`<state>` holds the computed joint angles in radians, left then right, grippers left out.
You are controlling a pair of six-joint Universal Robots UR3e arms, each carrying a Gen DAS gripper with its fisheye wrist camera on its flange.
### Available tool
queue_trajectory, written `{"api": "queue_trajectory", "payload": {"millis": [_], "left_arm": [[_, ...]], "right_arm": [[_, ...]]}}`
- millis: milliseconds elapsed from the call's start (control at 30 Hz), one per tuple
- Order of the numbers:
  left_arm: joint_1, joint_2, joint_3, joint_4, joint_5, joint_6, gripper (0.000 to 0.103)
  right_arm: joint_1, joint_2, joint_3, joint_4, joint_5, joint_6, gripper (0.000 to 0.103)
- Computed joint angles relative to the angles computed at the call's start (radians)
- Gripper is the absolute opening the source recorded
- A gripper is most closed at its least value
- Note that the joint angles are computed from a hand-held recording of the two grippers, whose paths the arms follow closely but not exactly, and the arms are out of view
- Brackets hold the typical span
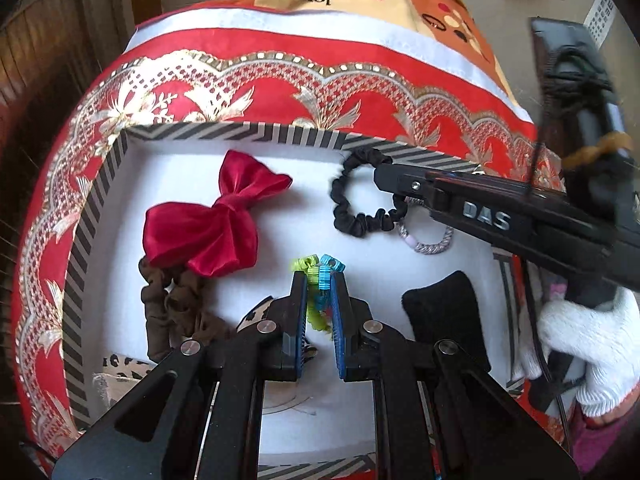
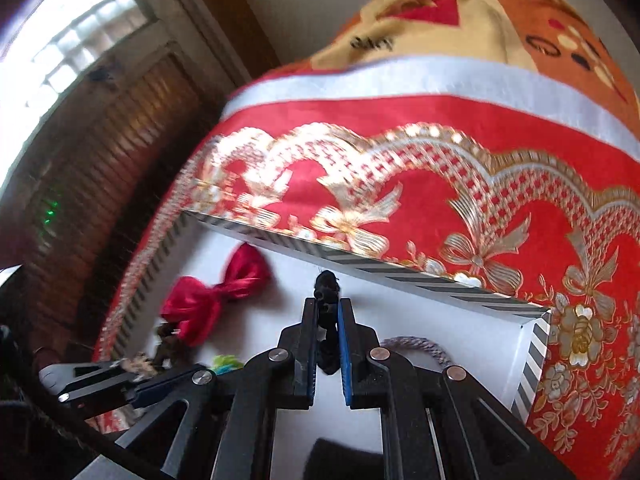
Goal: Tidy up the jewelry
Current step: 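Open the left tool to drop the hair tie while the right tool releases the scrunchie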
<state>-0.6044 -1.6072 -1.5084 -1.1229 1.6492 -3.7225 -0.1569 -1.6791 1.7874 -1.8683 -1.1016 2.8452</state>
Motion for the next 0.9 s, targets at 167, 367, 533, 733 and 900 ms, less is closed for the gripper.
{"api": "queue_trajectory", "payload": {"millis": [167,367,533,733,900], "left_arm": [[-0.003,0.007,-0.023,0.023,-0.003,-0.010,0.012],[0.015,0.048,-0.077,0.080,-0.030,-0.020,0.040],[-0.006,0.051,-0.052,0.050,-0.008,-0.032,0.044],[-0.041,0.055,-0.019,0.011,0.048,-0.052,0.044],[-0.078,0.053,0.017,-0.023,0.117,-0.071,0.044]], "right_arm": [[0.037,0.052,0.006,-0.043,-0.056,0.027,0.008],[0.017,0.000,0.027,-0.033,-0.048,0.028,0.035],[-0.031,-0.066,0.020,0.023,-0.031,0.001,0.035],[-0.093,-0.157,0.009,0.116,-0.011,-0.025,0.035],[-0.111,-0.234,0.010,0.173,-0.004,-0.027,0.036]]}}
